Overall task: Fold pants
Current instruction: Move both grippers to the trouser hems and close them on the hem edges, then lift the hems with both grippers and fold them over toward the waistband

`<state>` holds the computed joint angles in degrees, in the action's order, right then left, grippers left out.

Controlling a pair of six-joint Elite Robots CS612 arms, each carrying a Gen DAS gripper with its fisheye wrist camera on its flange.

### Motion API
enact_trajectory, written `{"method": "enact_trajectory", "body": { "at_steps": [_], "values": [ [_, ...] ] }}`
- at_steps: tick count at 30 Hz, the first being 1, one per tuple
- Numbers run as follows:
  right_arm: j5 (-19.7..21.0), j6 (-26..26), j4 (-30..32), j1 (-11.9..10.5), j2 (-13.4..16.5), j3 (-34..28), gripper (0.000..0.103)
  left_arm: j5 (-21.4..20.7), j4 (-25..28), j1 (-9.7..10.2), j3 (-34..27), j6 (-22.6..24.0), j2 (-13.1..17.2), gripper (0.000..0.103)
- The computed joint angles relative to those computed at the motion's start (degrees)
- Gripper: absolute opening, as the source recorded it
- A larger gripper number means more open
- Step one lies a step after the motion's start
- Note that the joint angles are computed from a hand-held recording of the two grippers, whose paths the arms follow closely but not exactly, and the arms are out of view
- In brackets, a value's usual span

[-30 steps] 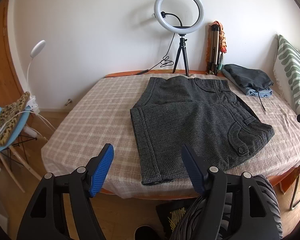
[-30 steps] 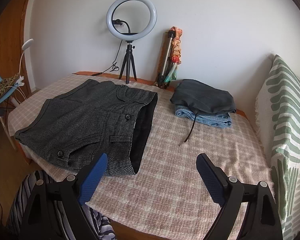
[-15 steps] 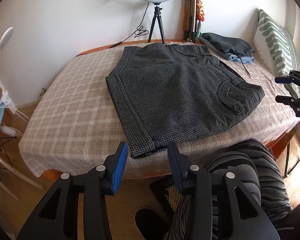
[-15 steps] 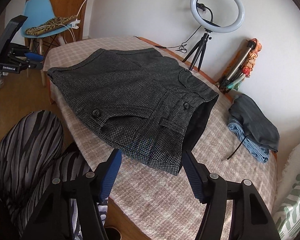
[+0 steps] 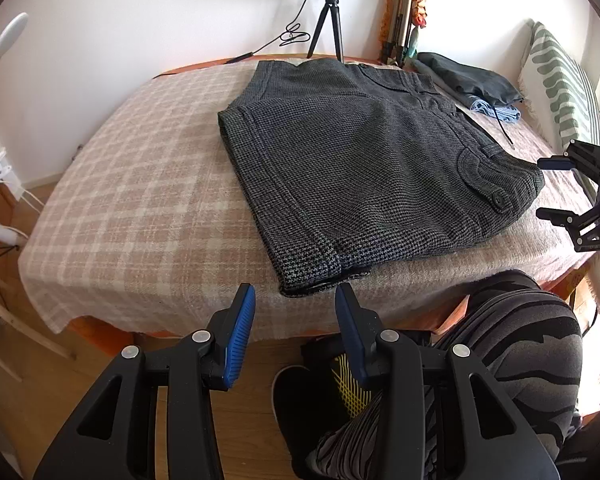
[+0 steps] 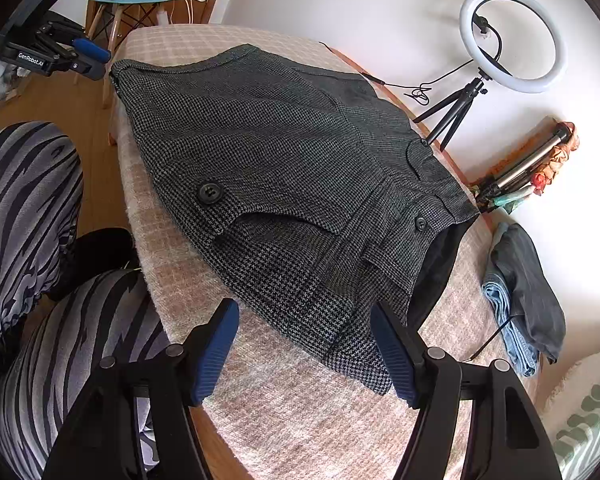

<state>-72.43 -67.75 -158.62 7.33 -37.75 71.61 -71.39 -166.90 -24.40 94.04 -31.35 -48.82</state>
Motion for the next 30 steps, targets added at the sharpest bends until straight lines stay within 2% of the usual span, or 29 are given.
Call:
{"method": "enact_trajectory", "body": {
  "at_steps": [4, 9, 11, 14, 15, 17, 19, 24, 30],
  "values": [
    [-1.31, -1.25, 1.28, 0.40, 0.96, -1.61, 0.071, -2.06, -0.77, 0.67, -1.24, 0.42, 1.28, 0.040],
    [-3.46, -2.18, -1.08, 0.72, 1.75, -1.77, 0.068, -2.82, -2.06, 0.76, -2.37, 0.48, 2.51, 0.040],
    [-2.85, -1.41, -0.68, 0.59, 1.71, -1.90, 0.059, -2.31, -3.13, 0.75, -2.51, 0.86, 2.68, 0.038],
    [-2.16, -0.97, 0.09, 0.49, 1.68, -2.29, 0.048, -2.17, -5.09, 0.97, -2.54, 1.23, 2.61, 0.025],
    [-1.68, -0.94, 0.99, 0.44, 1.63, -2.51, 0.042, -1.86, -5.74, 1.05, -2.53, 1.41, 2.57, 0.012],
    [-1.26, -0.57, 1.16, 0.43, 1.62, -2.68, 0.037, -1.23, -6.46, 1.21, -2.67, 1.52, 2.55, 0.011],
    [-0.57, -0.24, 0.77, 0.39, 1.63, -2.72, 0.026, -0.63, -7.04, 1.25, -3.03, 1.68, 2.73, 0.010],
    [0.04, 0.86, 1.16, 0.44, 1.70, -3.24, 0.023, -1.78, -7.68, 1.41, -2.98, 2.49, 2.91, 0.008],
    [1.79, 4.67, 0.71, 0.22, 1.75, -3.96, 0.020, -3.45, -10.23, 1.98, -2.11, -0.56, 2.63, 0.007]
  ]
}}
